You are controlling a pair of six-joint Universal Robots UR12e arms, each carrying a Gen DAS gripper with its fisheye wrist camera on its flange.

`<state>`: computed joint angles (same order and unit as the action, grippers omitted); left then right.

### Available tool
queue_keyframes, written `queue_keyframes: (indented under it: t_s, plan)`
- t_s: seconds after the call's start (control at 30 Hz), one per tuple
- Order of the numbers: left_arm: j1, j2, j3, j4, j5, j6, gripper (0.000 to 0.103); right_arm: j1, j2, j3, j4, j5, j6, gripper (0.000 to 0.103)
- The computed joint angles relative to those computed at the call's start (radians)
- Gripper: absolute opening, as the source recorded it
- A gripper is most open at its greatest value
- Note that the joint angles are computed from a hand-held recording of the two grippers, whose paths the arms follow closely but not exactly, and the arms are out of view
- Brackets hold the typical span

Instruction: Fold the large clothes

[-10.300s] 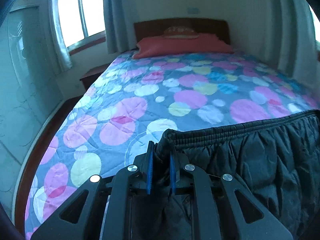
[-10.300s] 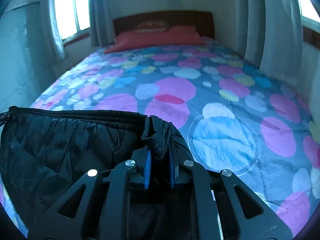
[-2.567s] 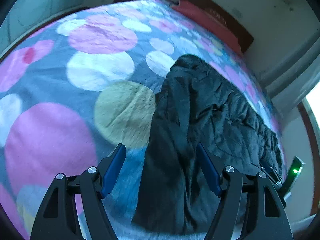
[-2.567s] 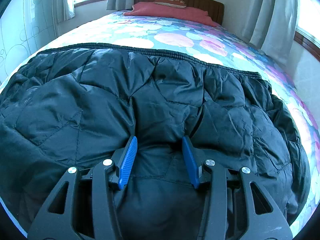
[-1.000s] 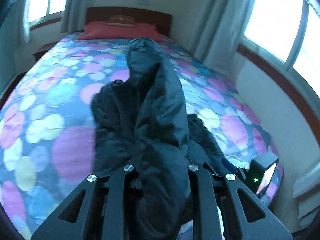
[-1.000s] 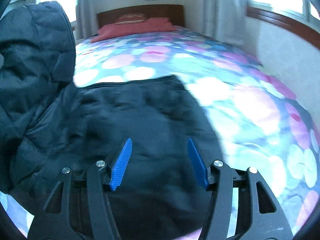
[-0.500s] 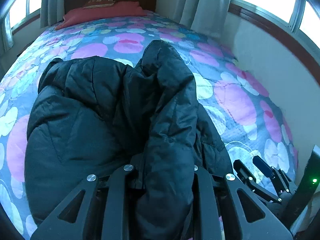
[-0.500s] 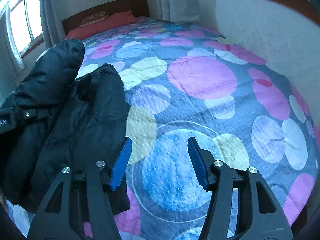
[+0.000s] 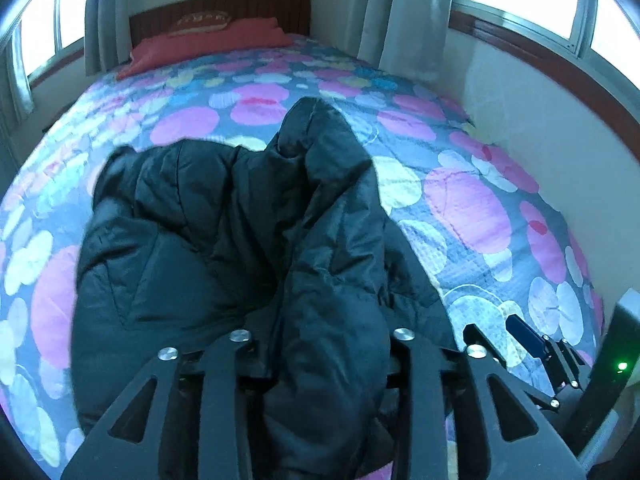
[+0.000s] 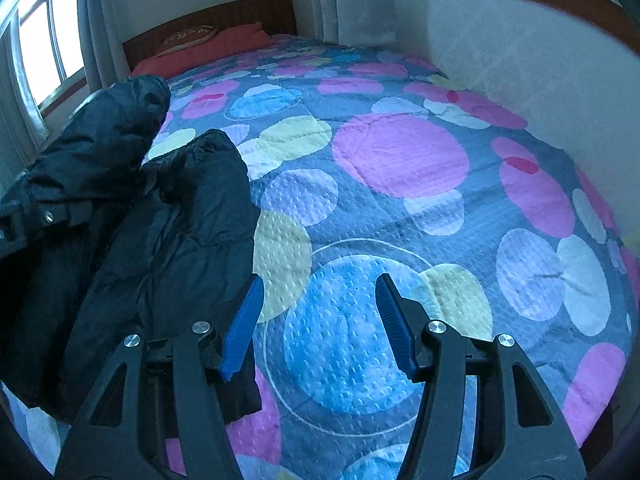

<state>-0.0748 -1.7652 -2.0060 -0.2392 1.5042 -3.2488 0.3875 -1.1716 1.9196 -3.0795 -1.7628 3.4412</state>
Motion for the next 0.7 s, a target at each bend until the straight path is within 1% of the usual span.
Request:
queue_keyframes:
  t_s: [0.03, 0.07, 0.13, 0.17, 0.27, 0.33, 0.43, 0.47, 0.53, 0.57, 0.6, 0.63, 0.7]
  plan:
    - [0.002, 0.014, -0.005, 0.003, -0.016, 0.0, 0.047, 0.001, -0.002, 0.001, -0.001, -0.001, -0.001, 0.058]
    - [0.011, 0.024, -0.013, 0.02, -0.052, -0.001, 0.06, 0.002, -0.005, 0.002, -0.002, -0.001, -0.002, 0.058]
    - [0.031, 0.053, -0.045, 0.1, -0.129, -0.014, 0.069, 0.006, -0.01, 0.002, -0.005, -0.005, -0.005, 0.058]
    - [0.033, 0.064, -0.053, 0.121, -0.14, -0.013, 0.071, 0.007, -0.011, 0.002, -0.006, -0.006, -0.006, 0.058]
    - [0.048, 0.105, -0.079, 0.161, -0.164, 0.018, 0.072, 0.013, -0.017, -0.002, -0.011, -0.008, -0.016, 0.058]
    - [0.065, 0.126, -0.101, 0.196, -0.149, 0.018, 0.072, 0.02, -0.02, -0.005, -0.018, -0.011, -0.021, 0.058]
    - [0.104, 0.149, -0.139, 0.246, -0.093, -0.016, 0.073, 0.032, -0.026, -0.017, -0.035, -0.003, -0.034, 0.058]
    - [0.124, 0.154, -0.155, 0.262, -0.063, -0.03, 0.073, 0.037, -0.028, -0.022, -0.042, 0.002, -0.039, 0.059]
    - [0.148, 0.158, -0.172, 0.27, -0.022, -0.044, 0.073, 0.045, -0.031, -0.034, -0.057, 0.024, -0.043, 0.059]
    - [0.163, 0.159, -0.183, 0.274, 0.004, -0.054, 0.073, 0.047, -0.032, -0.041, -0.066, 0.041, -0.043, 0.06]
    - [0.176, 0.157, -0.193, 0.279, 0.022, -0.065, 0.073, 0.05, -0.032, -0.049, -0.077, 0.062, -0.04, 0.067]
    - [0.191, 0.155, -0.206, 0.283, 0.039, -0.08, 0.073, 0.053, -0.031, -0.055, -0.085, 0.077, -0.039, 0.07]
    - [0.217, 0.158, -0.224, 0.277, 0.035, -0.101, 0.073, 0.068, -0.022, -0.085, -0.082, 0.11, -0.058, 0.071]
